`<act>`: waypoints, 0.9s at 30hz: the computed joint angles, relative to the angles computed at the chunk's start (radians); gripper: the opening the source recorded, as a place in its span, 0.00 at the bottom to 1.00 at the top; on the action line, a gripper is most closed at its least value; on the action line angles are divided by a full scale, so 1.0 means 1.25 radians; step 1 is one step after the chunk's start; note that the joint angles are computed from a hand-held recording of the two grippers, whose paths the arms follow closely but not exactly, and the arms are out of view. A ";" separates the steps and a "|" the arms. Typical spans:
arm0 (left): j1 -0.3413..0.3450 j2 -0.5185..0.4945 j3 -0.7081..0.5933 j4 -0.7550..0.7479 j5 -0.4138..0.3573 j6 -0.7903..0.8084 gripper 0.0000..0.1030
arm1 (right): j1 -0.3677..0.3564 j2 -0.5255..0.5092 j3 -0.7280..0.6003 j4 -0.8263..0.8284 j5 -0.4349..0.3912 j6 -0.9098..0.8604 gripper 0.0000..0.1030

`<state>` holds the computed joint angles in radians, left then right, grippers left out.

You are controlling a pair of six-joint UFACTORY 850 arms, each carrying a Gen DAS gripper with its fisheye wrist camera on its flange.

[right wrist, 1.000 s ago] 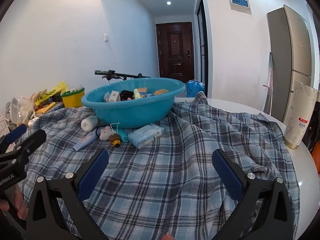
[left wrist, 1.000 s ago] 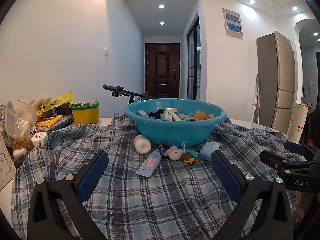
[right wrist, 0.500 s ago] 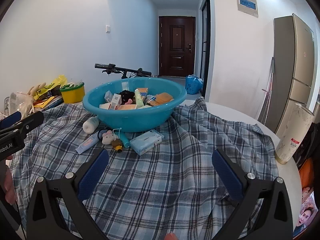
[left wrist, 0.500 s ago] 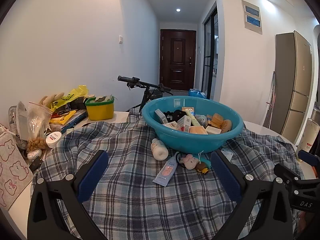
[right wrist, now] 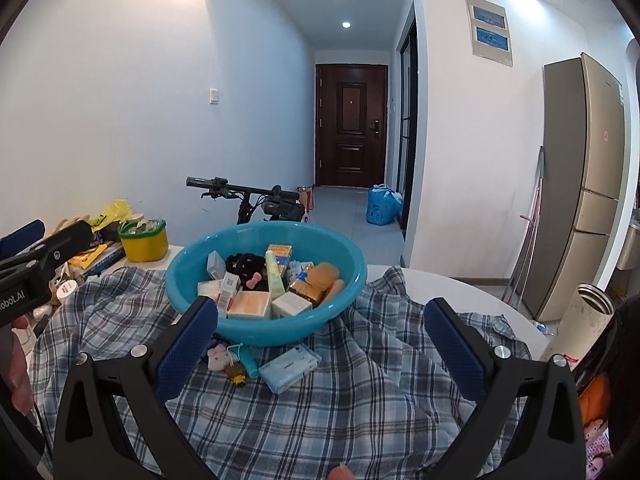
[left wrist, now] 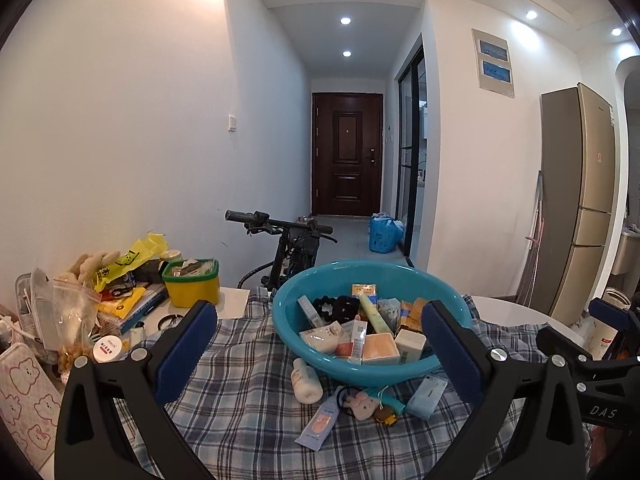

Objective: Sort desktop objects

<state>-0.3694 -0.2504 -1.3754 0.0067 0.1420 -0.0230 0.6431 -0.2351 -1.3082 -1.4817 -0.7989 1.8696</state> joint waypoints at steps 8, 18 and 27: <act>0.009 -0.006 -0.041 0.085 0.008 -0.087 1.00 | -0.005 -0.022 -0.067 -0.032 -0.013 -0.017 1.00; 0.022 0.003 -0.065 0.195 0.034 -0.198 1.00 | 0.010 -0.031 -0.123 -0.094 -0.045 -0.035 1.00; 0.022 -0.014 -0.068 0.232 0.002 -0.227 1.00 | -0.003 -0.042 -0.125 -0.102 -0.002 -0.016 1.00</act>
